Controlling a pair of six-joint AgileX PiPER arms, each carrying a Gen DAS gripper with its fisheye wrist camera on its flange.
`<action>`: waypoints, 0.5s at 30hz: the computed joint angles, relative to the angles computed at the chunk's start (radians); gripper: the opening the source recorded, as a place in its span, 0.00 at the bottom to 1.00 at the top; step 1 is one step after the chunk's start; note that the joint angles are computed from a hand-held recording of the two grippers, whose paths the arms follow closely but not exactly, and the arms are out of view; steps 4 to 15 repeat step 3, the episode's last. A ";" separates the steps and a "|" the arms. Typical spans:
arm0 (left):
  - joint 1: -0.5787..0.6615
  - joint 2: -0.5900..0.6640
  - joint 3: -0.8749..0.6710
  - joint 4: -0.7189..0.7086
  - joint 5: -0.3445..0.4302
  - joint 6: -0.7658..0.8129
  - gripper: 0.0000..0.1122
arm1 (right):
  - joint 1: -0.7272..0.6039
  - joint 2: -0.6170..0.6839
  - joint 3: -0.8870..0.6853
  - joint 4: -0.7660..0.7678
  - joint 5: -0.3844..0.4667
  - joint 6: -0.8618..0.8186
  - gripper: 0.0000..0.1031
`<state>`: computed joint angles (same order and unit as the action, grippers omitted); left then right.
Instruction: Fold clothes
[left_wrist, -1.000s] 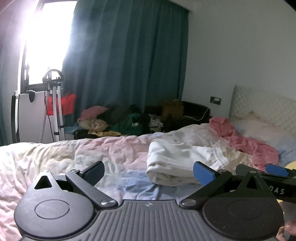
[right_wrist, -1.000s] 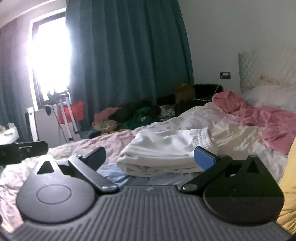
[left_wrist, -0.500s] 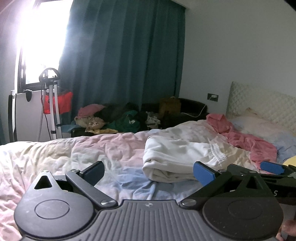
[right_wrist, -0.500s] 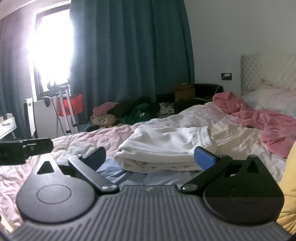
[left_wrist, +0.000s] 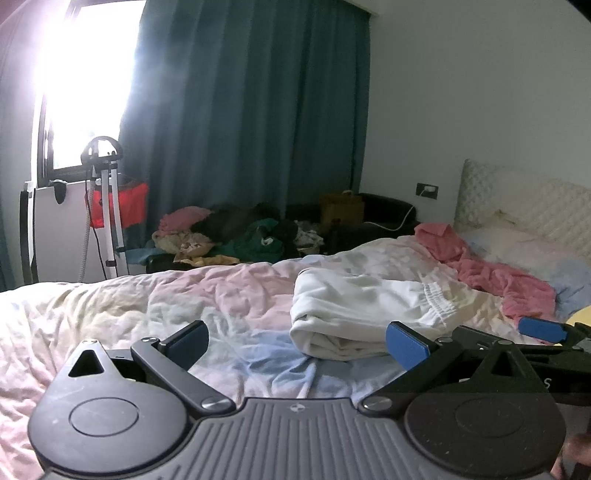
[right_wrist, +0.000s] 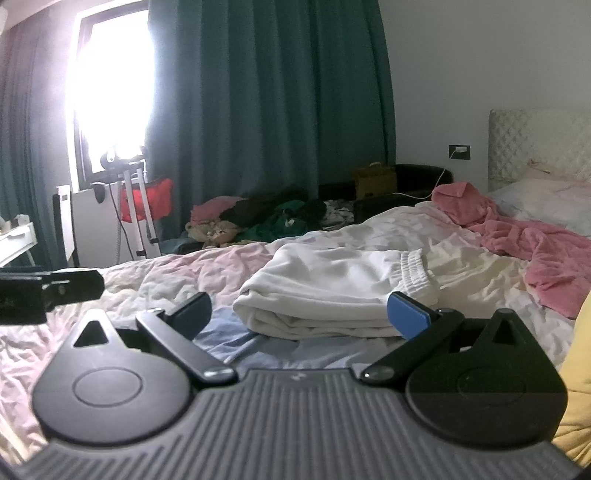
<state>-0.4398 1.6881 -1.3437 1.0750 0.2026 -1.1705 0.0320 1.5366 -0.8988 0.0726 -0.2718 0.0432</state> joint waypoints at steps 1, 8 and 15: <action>0.002 0.000 0.000 0.000 -0.002 -0.001 0.92 | 0.000 0.001 -0.001 -0.001 0.001 0.002 1.00; 0.004 0.001 0.000 -0.006 -0.005 0.008 0.92 | -0.001 0.003 -0.004 -0.015 0.005 0.016 1.00; 0.004 0.001 0.000 -0.006 -0.005 0.008 0.92 | -0.001 0.003 -0.004 -0.015 0.005 0.016 1.00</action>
